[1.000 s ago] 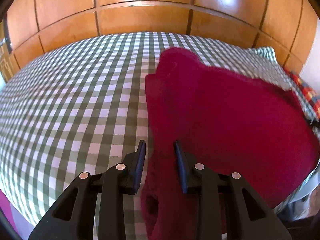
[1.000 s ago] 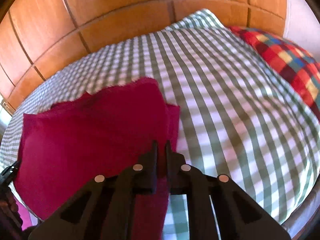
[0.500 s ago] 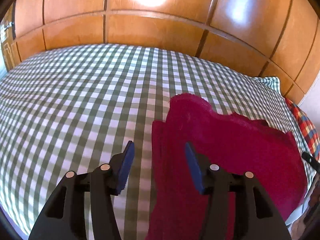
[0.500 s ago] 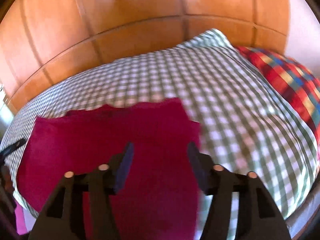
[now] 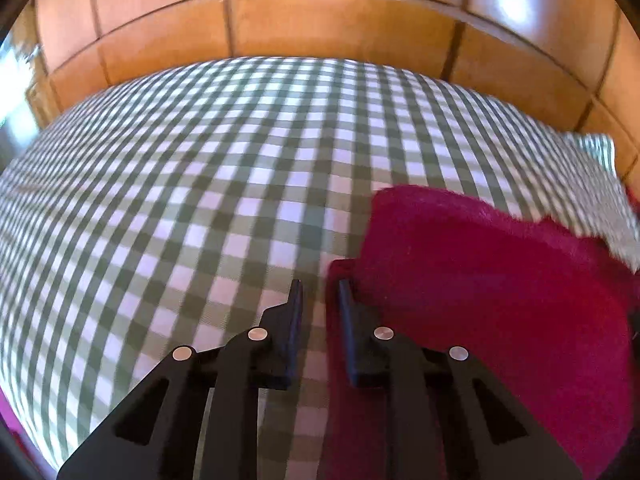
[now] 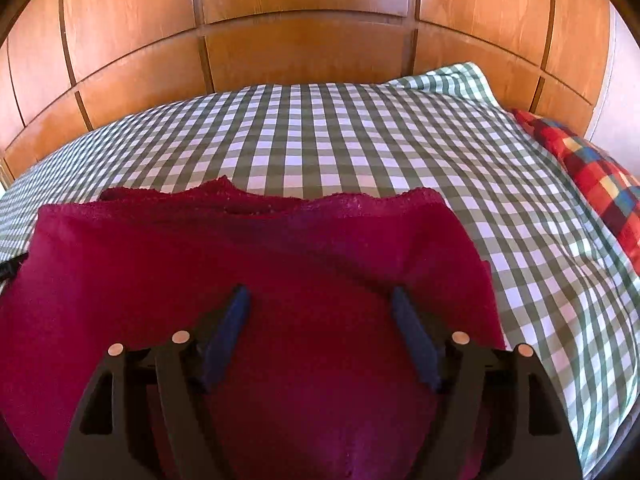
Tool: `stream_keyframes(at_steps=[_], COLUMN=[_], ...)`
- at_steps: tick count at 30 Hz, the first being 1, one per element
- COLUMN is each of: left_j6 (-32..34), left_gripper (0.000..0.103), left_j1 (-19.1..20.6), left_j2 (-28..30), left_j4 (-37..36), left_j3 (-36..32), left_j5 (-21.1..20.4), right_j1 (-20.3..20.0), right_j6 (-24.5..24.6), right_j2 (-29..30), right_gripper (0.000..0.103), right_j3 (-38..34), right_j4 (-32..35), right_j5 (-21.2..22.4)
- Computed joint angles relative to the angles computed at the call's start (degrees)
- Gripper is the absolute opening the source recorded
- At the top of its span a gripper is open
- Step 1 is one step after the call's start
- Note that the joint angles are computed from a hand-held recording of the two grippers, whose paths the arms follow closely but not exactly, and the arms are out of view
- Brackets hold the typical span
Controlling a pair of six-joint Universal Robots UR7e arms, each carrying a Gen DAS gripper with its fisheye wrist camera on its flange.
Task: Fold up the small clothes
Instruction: 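Straighten the folded sweater edge with the left gripper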
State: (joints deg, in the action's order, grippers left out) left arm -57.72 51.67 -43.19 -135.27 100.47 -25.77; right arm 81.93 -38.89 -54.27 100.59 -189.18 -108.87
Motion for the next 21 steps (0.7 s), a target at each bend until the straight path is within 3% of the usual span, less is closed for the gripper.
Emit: stream_keyframes(at_steps=[2, 10, 17, 18, 20, 21], left_j6=[-6.31, -12.76, -4.64, -4.83, -4.96, -5.58], left_gripper=[0.017, 0.017, 0.017, 0.021, 0.042, 0.044], left_j1=[-1.15, -8.32, -11.12, -11.38, -11.66, -11.98], left_j2=[-1.47, -5.31, -3.12, -2.81, -2.39, -2.45], left_j4=[6.30, 8.62, -1.57, -0.95, -0.84, -0.98], left_j3=[0.93, 9.54, 11.81, 11.83, 12.04, 12.48], left_j5=[1.96, 6.43, 4.77, 4.63, 4.11, 3.89], right_j1=[-0.04, 0.11, 0.03, 0.02, -0.05, -0.11], right_j6=[0.37, 0.45, 0.64, 0.70, 0.85, 0.90], right_j2=[-0.12, -0.40, -0.50, -0.54, -0.66, -0.72], right_gripper=[0.074, 0.074, 0.075, 0.075, 0.075, 0.075], right_j3=[0.10, 0.91, 0.97, 0.92, 0.94, 0.93], right_j4=[0.13, -0.74, -0.69, -0.54, -0.32, -0.19], right_j5=[0.45, 0.74, 0.95, 0.97, 1.16, 1.28])
